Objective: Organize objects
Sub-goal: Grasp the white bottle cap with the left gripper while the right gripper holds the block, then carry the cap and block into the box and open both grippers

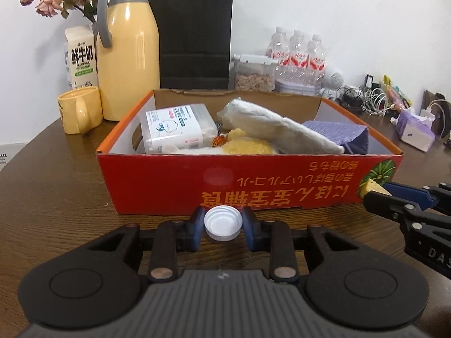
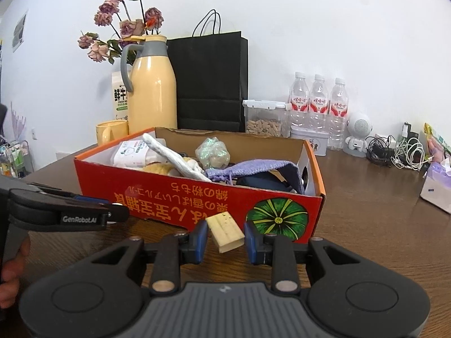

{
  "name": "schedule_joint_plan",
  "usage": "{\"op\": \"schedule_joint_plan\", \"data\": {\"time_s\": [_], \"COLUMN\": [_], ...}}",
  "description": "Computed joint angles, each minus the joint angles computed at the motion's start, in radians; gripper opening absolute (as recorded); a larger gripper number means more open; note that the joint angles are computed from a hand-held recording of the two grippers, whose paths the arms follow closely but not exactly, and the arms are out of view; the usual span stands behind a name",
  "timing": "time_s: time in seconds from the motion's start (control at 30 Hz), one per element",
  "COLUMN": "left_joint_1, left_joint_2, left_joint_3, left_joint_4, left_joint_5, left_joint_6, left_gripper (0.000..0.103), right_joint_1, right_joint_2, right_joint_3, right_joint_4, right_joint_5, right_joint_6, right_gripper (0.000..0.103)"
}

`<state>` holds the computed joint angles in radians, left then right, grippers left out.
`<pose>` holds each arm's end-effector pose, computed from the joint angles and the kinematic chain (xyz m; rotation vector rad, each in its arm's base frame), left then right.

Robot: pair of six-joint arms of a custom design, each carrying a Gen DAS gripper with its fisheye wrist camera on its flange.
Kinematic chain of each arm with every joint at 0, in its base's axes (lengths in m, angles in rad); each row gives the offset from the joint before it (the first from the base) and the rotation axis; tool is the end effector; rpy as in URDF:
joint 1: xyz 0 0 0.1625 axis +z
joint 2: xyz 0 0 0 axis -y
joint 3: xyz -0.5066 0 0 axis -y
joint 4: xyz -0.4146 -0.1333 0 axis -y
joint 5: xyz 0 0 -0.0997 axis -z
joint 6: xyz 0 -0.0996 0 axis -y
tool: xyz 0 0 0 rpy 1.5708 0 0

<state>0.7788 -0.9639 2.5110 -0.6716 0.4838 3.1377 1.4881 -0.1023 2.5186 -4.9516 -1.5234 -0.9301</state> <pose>-0.0237 -0.3346 0.0647 0.3816 2.1149 -1.1928 0.1101 -0.3425 -0.0356 1.0423 -2.2365 1.1578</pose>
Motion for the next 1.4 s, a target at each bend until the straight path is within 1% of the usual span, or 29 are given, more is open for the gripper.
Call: {"op": "schedule_joint_plan", "data": {"time_s": [0.1,0.27,0.37,0.5,0.6,0.67,0.77,0.83,0.97,1.07,1.1,1.13,1.17,1.2,1.23,1.27,1.3,1.33,1.37,1.4], "left_joint_1": [-0.036,-0.086,-0.121,-0.129,-0.108,-0.076,-0.007,0.036,0.095,0.119,0.121,0.121,0.121,0.117,0.112,0.106,0.102,0.098,0.097,0.094], "left_joint_2": [-0.007,-0.059,-0.111,-0.179,-0.208,-0.214,-0.207,-0.188,-0.154,-0.150,-0.152,-0.156,-0.160,-0.161,-0.160,-0.159,-0.157,-0.157,-0.157,-0.157], "left_joint_3": [0.032,0.065,0.081,0.075,0.053,0.016,-0.062,-0.104,-0.135,-0.136,-0.134,-0.127,-0.119,-0.109,-0.097,-0.088,-0.083,-0.082,-0.076,-0.069], "left_joint_4": [-0.027,-0.070,-0.124,-0.198,-0.256,-0.255,-0.188,-0.168,-0.202,-0.219,-0.224,-0.236,-0.260,-0.291,-0.335,-0.371,-0.391,-0.397,-0.413,-0.435], "left_joint_5": [-0.017,-0.048,-0.064,-0.051,-0.020,0.015,0.088,0.114,0.114,0.122,0.118,0.115,0.110,0.100,0.085,0.073,0.062,0.053,0.052,0.048], "left_joint_6": [-0.011,0.029,0.109,0.241,0.336,0.367,0.349,0.330,0.361,0.378,0.380,0.385,0.397,0.415,0.448,0.480,0.500,0.506,0.511,0.521], "left_gripper": [0.029,0.029,0.029,0.029,0.029,0.029,0.029,0.029,0.030,0.030,0.034,0.048,0.057,0.076,0.086,0.088,0.091,0.103,0.103,0.103], "right_joint_1": [-0.007,-0.011,-0.006,0.039,0.075,0.105,0.155,0.173,0.177,0.163,0.161,0.159,0.157,0.155,0.153,0.155,0.155,0.154,0.154,0.154], "right_joint_2": [0.012,0.027,0.015,-0.038,-0.084,-0.118,-0.158,-0.167,-0.166,-0.167,-0.169,-0.175,-0.184,-0.189,-0.186,-0.183,-0.177,-0.172,-0.165,-0.157], "right_joint_3": [0.005,0.022,0.036,0.016,-0.016,-0.046,-0.108,-0.154,-0.236,-0.251,-0.253,-0.254,-0.251,-0.249,-0.248,-0.249,-0.249,-0.248,-0.247,-0.248], "right_joint_4": [-0.028,-0.082,-0.097,-0.047,0.014,0.069,0.154,0.189,0.253,0.306,0.324,0.350,0.381,0.402,0.398,0.394,0.380,0.362,0.340,0.315], "right_joint_5": [0.020,0.070,0.106,0.095,0.082,0.065,0.026,0.009,-0.028,-0.055,-0.065,-0.076,-0.085,-0.093,-0.096,-0.106,-0.110,-0.107,-0.106,-0.106], "right_joint_6": [-0.008,-0.022,-0.020,-0.002,0.027,0.052,0.093,0.118,0.168,0.161,0.161,0.163,0.166,0.171,0.170,0.166,0.164,0.162,0.160,0.156], "right_gripper": [0.027,0.027,0.027,0.027,0.027,0.027,0.027,0.027,0.027,0.027,0.027,0.028,0.028,0.028,0.034,0.046,0.054,0.071,0.086,0.092]}}
